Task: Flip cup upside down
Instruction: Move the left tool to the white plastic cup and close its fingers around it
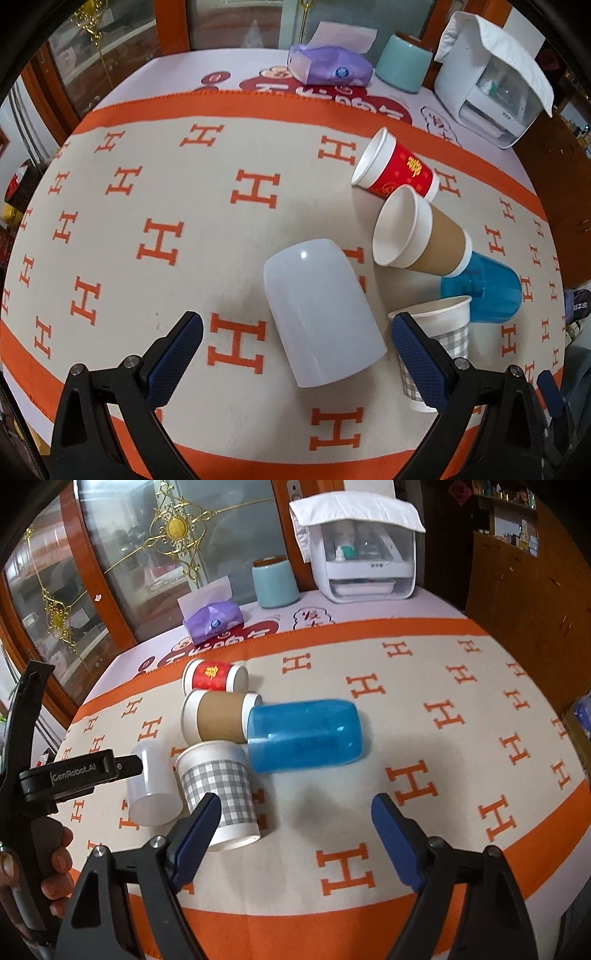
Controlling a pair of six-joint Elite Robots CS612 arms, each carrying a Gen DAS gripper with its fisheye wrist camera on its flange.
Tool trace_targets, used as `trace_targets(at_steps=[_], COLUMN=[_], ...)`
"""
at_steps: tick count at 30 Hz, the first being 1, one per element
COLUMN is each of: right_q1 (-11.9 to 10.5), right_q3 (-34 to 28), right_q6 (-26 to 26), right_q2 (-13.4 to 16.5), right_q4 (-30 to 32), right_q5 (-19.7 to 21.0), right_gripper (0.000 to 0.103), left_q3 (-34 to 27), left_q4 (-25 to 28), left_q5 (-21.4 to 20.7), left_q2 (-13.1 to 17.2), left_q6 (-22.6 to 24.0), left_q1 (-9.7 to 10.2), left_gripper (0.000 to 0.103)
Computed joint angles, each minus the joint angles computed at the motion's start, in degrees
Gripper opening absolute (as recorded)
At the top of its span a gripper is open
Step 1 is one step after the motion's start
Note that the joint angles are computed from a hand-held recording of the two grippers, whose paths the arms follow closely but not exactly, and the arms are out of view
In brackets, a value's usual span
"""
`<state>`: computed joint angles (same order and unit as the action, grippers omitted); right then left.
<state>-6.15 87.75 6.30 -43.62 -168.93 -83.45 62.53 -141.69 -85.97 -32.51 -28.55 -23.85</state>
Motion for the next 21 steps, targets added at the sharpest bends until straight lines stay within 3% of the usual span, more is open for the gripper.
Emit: trace_targets(at_steps=[9,17,21], right_q1=[-0.9,-1.1,-1.1], right_q3=[0.3,-1.2,-1.6], right_q6=[-1.3,-0.6,-0.5], right_q2=[0.1,1.0,1.3], right_q4=[3.2,6.2,6.6], right_q5=[3.4,3.7,3.6], right_gripper=[0.084,0.082,0.081], left_q3=[-1.7,-3.2,-4.6], left_q4=[1.7,2.4,2.9], left_q5=[-1.6,-2.8,-5.6], left_q2=[1.6,2.7,3.8], left_q6=[-2.2,-3.2,-3.9], left_q1=[0.30,0.59,1.00], left_gripper=[0.101,0.100,0.099])
